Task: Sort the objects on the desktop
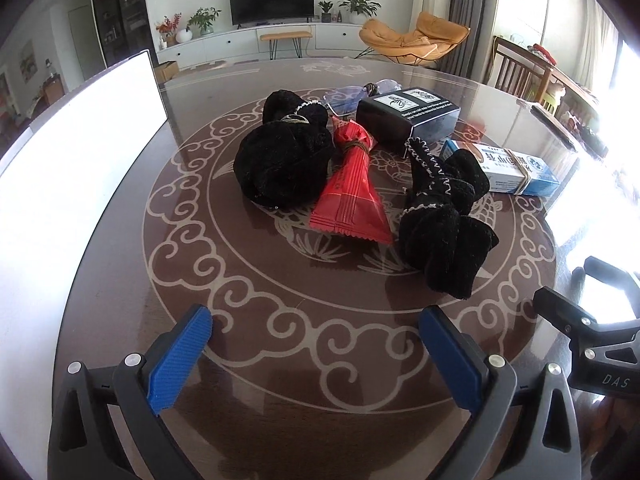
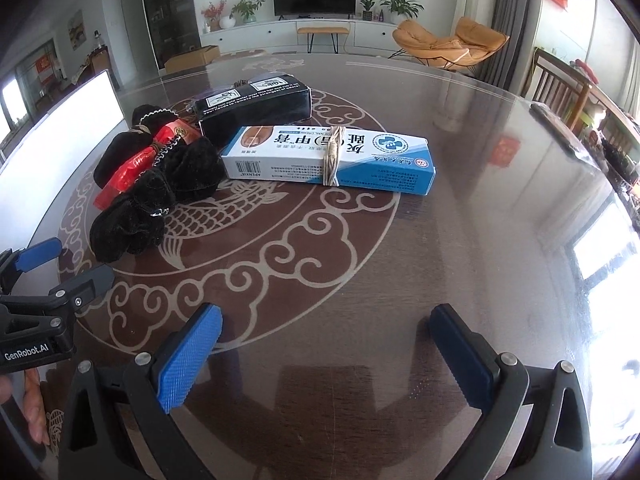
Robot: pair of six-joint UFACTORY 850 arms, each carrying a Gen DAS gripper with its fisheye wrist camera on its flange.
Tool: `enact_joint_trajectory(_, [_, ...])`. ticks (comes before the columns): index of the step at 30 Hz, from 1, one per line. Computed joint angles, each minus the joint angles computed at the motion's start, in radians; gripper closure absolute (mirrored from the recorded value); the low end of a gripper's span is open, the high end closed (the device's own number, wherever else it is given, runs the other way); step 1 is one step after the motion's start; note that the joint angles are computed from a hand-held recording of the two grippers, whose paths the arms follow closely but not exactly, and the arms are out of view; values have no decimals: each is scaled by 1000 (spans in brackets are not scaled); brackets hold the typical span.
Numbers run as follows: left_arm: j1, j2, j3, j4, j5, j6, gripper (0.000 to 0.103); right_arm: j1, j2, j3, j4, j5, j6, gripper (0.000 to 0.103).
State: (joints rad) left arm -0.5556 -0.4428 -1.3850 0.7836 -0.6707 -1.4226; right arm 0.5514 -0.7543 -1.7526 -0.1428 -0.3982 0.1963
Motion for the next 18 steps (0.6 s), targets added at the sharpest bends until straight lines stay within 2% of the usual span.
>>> enact_joint_trajectory(10, [-4,7,11,9,3,-12,0,3,11,21,-51,16,68,0])
enact_joint_trajectory(14, [-4,7,11,9,3,-12,0,2,-17,-26,-39,-10,59,0])
enact_joint_trajectory(18, [-4,7,11,9,3,-13,0,4,-68,-106,-94,-37,143,0])
